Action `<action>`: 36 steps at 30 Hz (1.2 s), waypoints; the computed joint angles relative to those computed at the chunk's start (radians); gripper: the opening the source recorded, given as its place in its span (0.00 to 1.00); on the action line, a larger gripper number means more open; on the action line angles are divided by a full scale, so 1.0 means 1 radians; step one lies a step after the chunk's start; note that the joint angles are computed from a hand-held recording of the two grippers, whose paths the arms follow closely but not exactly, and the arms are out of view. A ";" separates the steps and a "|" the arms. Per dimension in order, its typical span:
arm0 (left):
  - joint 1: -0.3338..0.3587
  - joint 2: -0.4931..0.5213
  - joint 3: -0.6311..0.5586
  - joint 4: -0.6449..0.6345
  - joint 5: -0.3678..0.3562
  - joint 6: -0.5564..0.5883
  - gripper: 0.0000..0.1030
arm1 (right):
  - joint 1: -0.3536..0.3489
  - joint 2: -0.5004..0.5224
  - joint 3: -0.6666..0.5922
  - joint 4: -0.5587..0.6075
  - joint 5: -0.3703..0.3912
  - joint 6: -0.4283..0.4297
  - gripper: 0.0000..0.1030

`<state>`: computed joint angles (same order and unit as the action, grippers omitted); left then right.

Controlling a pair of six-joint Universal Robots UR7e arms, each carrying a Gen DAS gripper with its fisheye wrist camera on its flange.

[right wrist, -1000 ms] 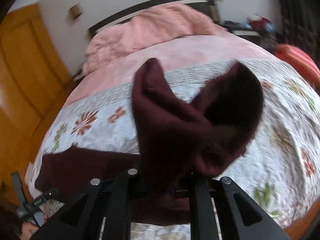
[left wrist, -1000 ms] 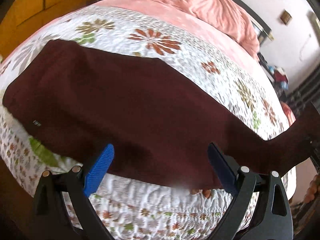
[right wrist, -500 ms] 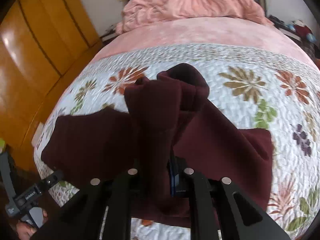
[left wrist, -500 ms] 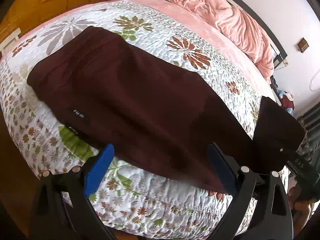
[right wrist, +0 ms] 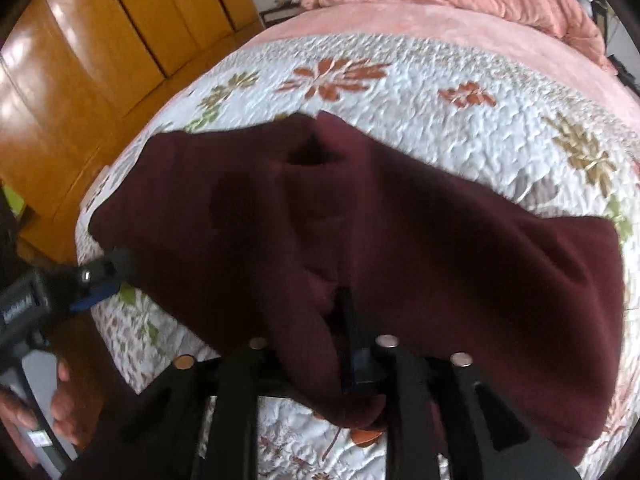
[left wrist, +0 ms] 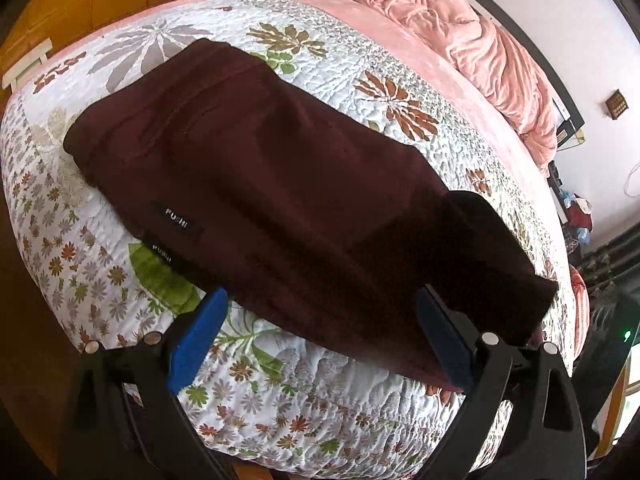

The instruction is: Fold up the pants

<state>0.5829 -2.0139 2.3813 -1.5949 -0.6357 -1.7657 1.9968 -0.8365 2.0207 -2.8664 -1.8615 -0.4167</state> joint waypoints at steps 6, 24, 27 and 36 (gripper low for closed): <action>0.015 0.016 -0.009 -0.036 -0.001 0.035 0.91 | -0.071 -0.128 0.048 0.133 0.230 0.008 0.58; 0.139 0.562 -0.158 -0.712 -0.002 0.820 0.91 | -0.404 -0.315 -0.037 0.365 0.350 0.282 0.77; 0.172 0.597 -0.177 -0.699 -0.052 0.847 0.91 | -0.400 -0.269 -0.058 0.432 0.321 0.309 0.73; 0.148 0.530 -0.039 -0.818 -0.161 0.971 0.91 | -0.344 -0.366 0.058 0.289 0.322 0.088 0.29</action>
